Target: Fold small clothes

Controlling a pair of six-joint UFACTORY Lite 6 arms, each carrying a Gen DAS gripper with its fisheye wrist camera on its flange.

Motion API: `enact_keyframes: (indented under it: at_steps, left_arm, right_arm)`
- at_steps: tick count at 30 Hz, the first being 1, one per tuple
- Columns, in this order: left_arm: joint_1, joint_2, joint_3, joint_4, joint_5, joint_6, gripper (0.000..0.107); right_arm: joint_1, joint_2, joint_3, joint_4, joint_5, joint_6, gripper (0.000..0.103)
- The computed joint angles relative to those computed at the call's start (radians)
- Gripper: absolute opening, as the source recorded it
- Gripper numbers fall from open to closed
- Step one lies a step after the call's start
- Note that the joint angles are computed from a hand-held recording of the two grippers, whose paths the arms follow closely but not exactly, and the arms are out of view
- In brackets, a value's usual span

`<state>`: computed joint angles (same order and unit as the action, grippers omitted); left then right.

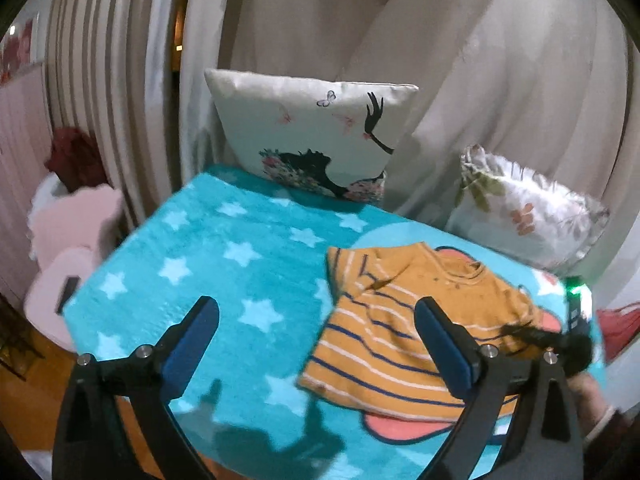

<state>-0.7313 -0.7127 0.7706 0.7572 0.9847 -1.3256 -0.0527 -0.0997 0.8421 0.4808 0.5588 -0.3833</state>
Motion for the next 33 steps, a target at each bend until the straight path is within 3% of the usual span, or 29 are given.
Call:
enact_keyframes:
  at_steps: [3, 7, 11, 15, 19, 20, 22, 24, 26, 30, 33]
  left_arm:
    - [0.062, 0.023, 0.003, -0.025, -0.051, 0.018, 0.098]
    - [0.130, 0.042, -0.015, -0.046, -0.111, 0.070, 0.098]
    - [0.228, 0.044, -0.056, -0.058, -0.156, 0.158, 0.098]
    - [0.516, 0.010, -0.101, -0.293, -0.311, 0.529, 0.098]
    - [0.769, 0.064, -0.103, -0.567, -0.398, 0.948, 0.098]
    - [0.825, 0.074, -0.104, -0.645, -0.412, 1.052, 0.098]
    - [0.941, 0.113, -0.105, -0.817, -0.436, 1.262, 0.098]
    - [1.048, 0.175, -0.090, -0.976, -0.427, 1.464, 0.098]
    - [1.131, 0.214, -0.082, -1.089, -0.413, 1.616, 0.098]
    - [1.223, 0.248, -0.086, -1.156, -0.410, 1.749, 0.098]
    - [1.286, 0.272, -0.089, -1.198, -0.397, 1.841, 0.098]
  right_arm:
    - [0.067, 0.000, -0.005, -0.113, -0.043, 0.129, 0.083]
    - [0.086, 0.019, -0.011, -0.066, -0.077, 0.106, 0.099]
    - [0.224, 0.129, 0.091, -0.411, -0.042, 0.409, 0.103]
    - [0.326, 0.145, 0.211, -0.634, 0.115, 0.712, 0.101]
    - [0.529, 0.118, 0.329, -0.874, 0.174, 1.057, 0.101]
    - [0.578, 0.140, 0.375, -0.881, 0.173, 1.090, 0.100]
    - [0.646, 0.235, 0.500, -0.825, 0.177, 1.075, 0.087]
    - [0.694, 0.369, 0.650, -0.740, 0.194, 1.034, 0.059]
    - [0.718, 0.533, 0.828, -0.649, 0.222, 0.983, 0.055]
    - [0.758, 0.844, 1.187, -0.570, 0.319, 0.965, 0.055]
    - [0.792, 1.075, 1.501, -0.619, 0.462, 0.997, 0.057]
